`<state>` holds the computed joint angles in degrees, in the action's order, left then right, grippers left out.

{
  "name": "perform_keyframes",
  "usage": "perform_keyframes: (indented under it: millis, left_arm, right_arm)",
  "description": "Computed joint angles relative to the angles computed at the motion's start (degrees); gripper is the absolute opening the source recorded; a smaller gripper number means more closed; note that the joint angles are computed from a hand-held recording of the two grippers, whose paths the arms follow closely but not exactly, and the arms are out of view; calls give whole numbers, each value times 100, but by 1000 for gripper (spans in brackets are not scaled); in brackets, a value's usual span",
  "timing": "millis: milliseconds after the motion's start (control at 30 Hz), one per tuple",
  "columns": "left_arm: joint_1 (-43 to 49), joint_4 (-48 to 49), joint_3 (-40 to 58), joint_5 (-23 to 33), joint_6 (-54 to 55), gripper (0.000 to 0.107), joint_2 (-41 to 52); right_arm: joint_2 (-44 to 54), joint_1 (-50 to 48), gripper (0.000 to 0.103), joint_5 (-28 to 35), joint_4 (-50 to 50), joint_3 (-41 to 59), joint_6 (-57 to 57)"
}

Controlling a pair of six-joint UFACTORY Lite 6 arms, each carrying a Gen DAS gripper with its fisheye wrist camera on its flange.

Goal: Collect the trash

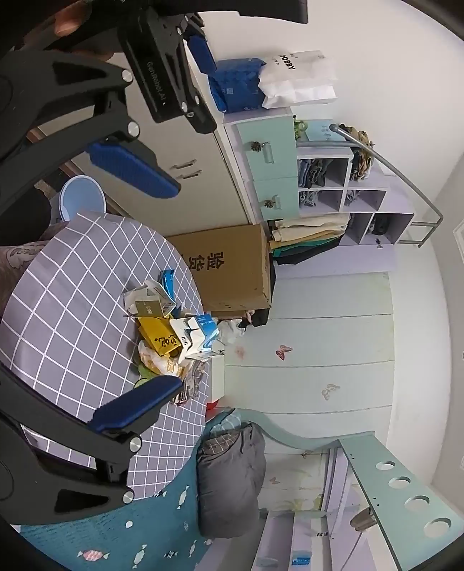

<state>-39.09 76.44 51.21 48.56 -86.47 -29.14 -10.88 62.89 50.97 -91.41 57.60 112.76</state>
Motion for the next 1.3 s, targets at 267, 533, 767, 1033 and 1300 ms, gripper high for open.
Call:
perform_keyframes:
  millis: [267, 533, 767, 1033, 1300]
  left_arm:
    - [-54, -70, 6, 51, 111, 99, -63]
    - [-64, -130, 64, 46, 195, 99, 21]
    - [-146, -70, 81, 100, 160, 99, 103]
    - [-174, -37, 65, 134, 135, 99, 117]
    - [-167, -43, 52, 130, 153, 99, 107]
  right_arm:
    - [-77, 14, 97, -12, 1, -48, 37]
    - [-120, 5, 97, -52, -20, -102, 101]
    - [-122, 9, 97, -62, -30, -104, 118]
    - [-143, 20, 97, -71, -29, -105, 116]
    - [-110, 18, 97, -93, -48, -58, 121]
